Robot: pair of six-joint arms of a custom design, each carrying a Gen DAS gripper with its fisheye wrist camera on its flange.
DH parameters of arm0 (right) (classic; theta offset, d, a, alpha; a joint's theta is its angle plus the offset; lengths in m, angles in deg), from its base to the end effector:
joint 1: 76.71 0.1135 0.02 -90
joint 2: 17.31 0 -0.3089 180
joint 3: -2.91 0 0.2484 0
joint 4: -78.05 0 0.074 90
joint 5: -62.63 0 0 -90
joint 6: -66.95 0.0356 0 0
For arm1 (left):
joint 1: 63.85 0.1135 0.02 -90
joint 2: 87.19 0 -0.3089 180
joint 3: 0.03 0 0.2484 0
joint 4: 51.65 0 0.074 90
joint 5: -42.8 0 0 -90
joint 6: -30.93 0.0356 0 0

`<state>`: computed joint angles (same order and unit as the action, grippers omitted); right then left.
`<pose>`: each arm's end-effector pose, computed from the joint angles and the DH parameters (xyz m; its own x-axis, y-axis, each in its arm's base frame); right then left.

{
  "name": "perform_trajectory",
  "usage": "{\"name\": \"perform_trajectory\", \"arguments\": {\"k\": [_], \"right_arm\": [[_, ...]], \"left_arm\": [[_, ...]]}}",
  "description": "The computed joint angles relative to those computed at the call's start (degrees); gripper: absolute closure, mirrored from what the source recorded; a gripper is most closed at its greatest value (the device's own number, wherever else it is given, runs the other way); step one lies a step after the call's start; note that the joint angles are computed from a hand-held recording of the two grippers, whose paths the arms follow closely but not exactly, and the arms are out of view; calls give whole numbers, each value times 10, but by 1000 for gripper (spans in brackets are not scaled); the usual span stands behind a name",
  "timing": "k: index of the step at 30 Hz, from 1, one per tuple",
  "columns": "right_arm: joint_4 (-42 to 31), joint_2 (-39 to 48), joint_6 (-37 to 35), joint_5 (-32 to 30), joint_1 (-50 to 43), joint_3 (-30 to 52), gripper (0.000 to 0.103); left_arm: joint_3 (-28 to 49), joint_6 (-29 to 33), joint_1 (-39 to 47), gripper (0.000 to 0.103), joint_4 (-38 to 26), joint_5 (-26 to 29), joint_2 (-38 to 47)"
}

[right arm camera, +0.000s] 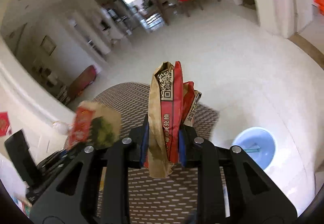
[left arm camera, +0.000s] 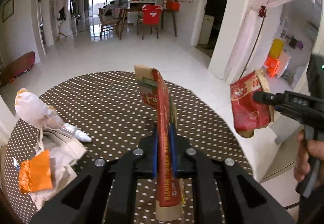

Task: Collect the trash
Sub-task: 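Lower both bags over the blue bin and open both tools to release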

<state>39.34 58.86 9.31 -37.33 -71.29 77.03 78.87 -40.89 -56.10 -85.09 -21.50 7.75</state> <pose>0.2752 0.0323 0.3334 -0.6686 0.4661 -0.5794 0.1591 0.8508 0.5008 0.3531 0.0325 0.2720 -0.6664 0.1930 -0.7201 0.3848 0.9164 -0.1105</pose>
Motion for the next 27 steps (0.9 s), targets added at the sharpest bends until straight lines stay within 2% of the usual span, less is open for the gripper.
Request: {"name": "perform_trajectory", "arguments": {"k": [6,13,14,15,16,17,18,21,23,25,27], "right_arm": [[-4,14,-47,-21,-136,-63,79],[72,138,-77,-44,-213,-124,79],[86,164,-81,-44,-218,-124,76],[90,189,-84,-43,-221,-119,71],[91,213,-84,-43,-226,-113,46],[97,226,-84,-44,-235,-112,35],[106,233,-83,-45,-243,-117,29],[118,225,-84,-55,-266,-135,28],[114,205,-92,-62,-284,-140,21],[109,169,-98,-69,-300,-156,9],[81,144,-85,-61,-293,-135,6]], "left_arm": [[-18,-18,-16,93,9,15,-22],[-17,-33,-55,93,12,-3,-21],[-15,-36,-63,93,11,-6,-20],[-15,-38,-68,93,10,-9,-20],[-14,-40,-74,93,11,-12,-20],[-12,-41,-79,93,10,-15,-19],[-10,-42,-87,93,10,-19,-17],[-1,-47,-107,93,9,-29,-10],[4,-51,-118,93,8,-30,-4],[8,-56,-136,93,11,-34,2],[15,-61,-154,93,10,-32,8]]}}
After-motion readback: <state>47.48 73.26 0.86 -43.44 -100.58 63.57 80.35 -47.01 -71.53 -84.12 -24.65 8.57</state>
